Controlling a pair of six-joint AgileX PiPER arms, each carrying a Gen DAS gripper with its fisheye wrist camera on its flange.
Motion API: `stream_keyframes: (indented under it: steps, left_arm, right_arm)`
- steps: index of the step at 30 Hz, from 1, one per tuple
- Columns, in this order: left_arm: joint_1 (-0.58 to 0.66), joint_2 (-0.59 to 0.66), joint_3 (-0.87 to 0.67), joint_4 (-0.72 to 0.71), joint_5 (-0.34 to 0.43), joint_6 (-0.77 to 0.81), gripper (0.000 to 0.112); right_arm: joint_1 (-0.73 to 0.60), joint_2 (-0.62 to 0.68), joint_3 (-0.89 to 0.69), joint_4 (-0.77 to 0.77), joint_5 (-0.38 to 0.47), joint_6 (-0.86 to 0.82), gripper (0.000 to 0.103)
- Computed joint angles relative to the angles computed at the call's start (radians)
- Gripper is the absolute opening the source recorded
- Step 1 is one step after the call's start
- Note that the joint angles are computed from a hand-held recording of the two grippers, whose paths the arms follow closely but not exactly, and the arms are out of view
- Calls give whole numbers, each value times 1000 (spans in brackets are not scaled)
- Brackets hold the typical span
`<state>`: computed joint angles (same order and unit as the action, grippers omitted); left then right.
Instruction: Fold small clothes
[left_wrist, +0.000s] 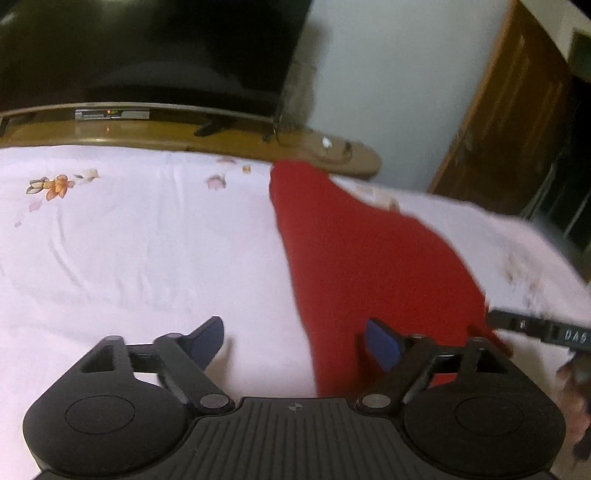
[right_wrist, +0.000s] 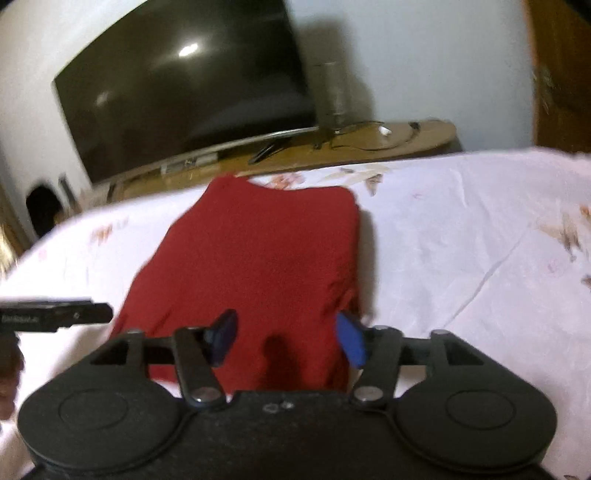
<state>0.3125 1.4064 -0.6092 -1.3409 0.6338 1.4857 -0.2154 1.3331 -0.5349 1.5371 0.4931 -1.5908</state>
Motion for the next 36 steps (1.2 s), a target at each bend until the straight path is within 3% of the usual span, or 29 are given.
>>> stream_keyframes:
  steps: [2,5,8,10,12,13,14,16,18,21,23,30,34,36]
  left_arm:
    - [14,73,-74,2,61,-43,84]
    - [-14,174,-173,-9,103,-77,84]
    - [-87,274,-276,10,77,-132,83]
    - [-120,352,-351,61,81,-216,83]
    - [-172,422,-394,121,13,-267,85]
    - [-170,439,-400,94,18,-232,88]
    - [-175,446,-406,91,14,-224,88]
    - [-185,445,-423,130,14,-272,88]
    - [-160,454,-431,118,71,-249,85]
    - [-74,527,-500,126,270,-257,77]
    - [-52,569,-542,138,352,-271,74]
    - [-67,689,-658,136,466,-319,74]
    - [-81,741,-715,117,495,-337,72]
    - [-89,742,-707,103,473,-329,61]
  right_arm:
    - [-85,72,-54,-7,83,53,59]
    - [-153,168,-147,-28,173,97,46]
    - [-116,226,-222,-3,141,71,47]
    - [-109,304,-301,-54,152,164,48]
    - [-124,390,-367,-91,197,248,47]
    - [-117,425,-394,-128,185,287,42]
    - [-98,457,-411,-156,133,294,43]
    - [-110,485,-421,-124,142,271,41]
    - [-138,493,-432,-129,197,305,43]
    - [-228,537,-457,-139,390,333,48]
    - [-266,558,-472,-191,449,363,56]
    - [-256,677,-607,-251,565,426,60]
    - [-204,738,-674,-239,579,434,50]
    - [-194,765,-695,-220,597,428,45]
